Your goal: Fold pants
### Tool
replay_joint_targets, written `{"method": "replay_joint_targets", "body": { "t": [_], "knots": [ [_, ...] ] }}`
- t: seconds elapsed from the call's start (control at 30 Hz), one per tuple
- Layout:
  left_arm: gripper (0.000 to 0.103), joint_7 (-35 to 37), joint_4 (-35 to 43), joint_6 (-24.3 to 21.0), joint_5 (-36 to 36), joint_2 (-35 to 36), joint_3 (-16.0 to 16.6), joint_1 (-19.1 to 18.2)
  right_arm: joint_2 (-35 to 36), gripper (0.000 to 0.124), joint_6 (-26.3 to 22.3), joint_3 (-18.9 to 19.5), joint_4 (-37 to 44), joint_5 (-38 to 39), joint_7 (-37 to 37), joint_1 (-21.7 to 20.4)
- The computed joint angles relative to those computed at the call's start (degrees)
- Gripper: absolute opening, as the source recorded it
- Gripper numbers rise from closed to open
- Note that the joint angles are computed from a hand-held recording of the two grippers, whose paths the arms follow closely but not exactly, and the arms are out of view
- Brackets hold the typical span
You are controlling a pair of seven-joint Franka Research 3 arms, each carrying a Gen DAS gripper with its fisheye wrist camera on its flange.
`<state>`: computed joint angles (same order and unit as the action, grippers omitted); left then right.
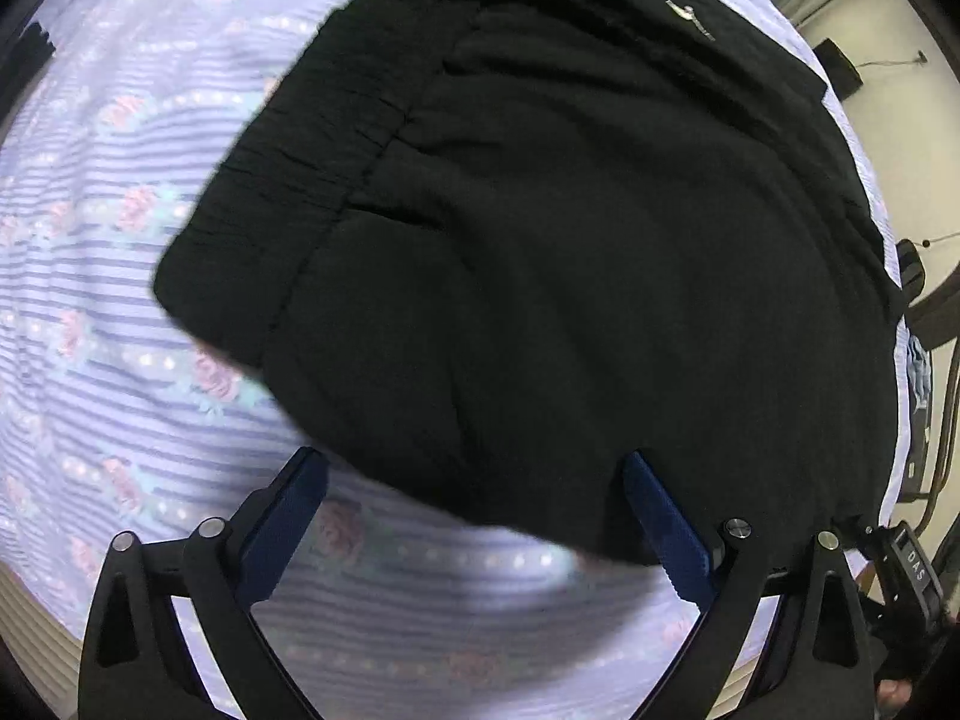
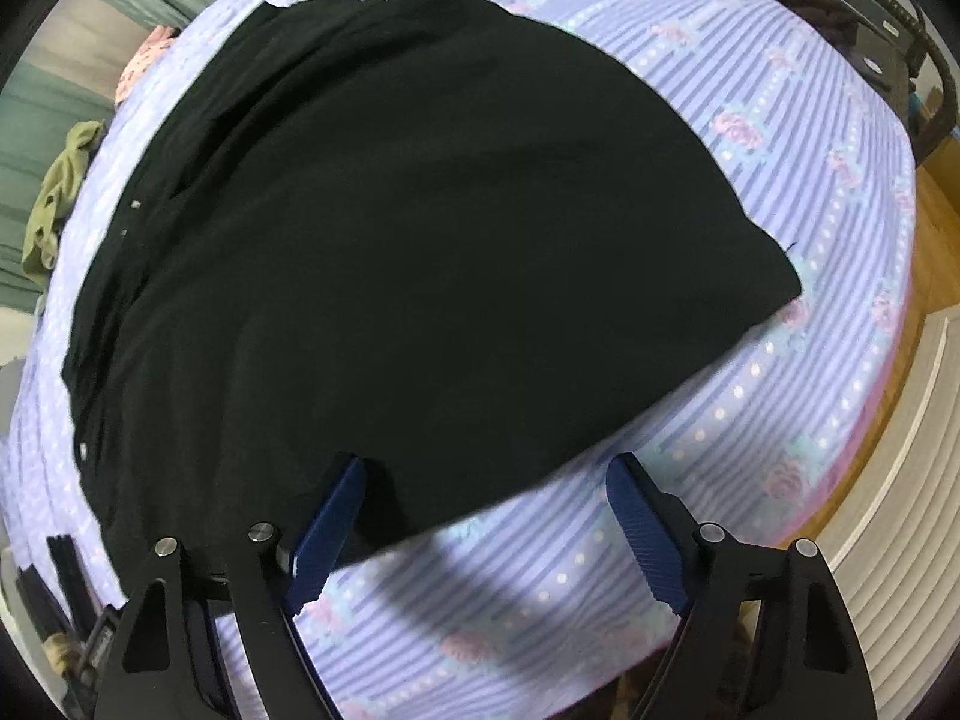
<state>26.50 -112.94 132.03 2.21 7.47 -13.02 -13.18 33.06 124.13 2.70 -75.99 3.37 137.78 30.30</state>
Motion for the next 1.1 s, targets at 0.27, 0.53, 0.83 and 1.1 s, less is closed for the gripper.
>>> {"method": "replay_joint_targets", "body": {
  "t": [0.27, 0.53, 0.83, 1.1],
  "knots": [
    [0.085, 0.7, 2.6, -0.1, 0.4, 1.9, 0.1, 0.2, 3.1, 0.081, -0.8, 0.4, 3.8, 1.9, -1.6, -0.7],
    [0.016, 3.7, 4.3, -0.8, 2.2, -0.1, -0.2, -0.5, 2.2, 0.014, -1.2, -0.9, 5.9, -1.0, 0.0, 0.4],
    [0.014, 4.0, 5.5, -1.8, 5.3, -4.1, 0.1, -0.6, -0.8, 0.008, 3.9, -1.7, 5.3, -4.2, 0.3, 1.1],
    [0.014, 5.6, 6.0, -1.1, 4.2, -5.9, 0.3, -0.3, -3.6, 0.008, 3.3, -1.8, 6.2, -6.2, -2.3, 0.1]
  ]
}}
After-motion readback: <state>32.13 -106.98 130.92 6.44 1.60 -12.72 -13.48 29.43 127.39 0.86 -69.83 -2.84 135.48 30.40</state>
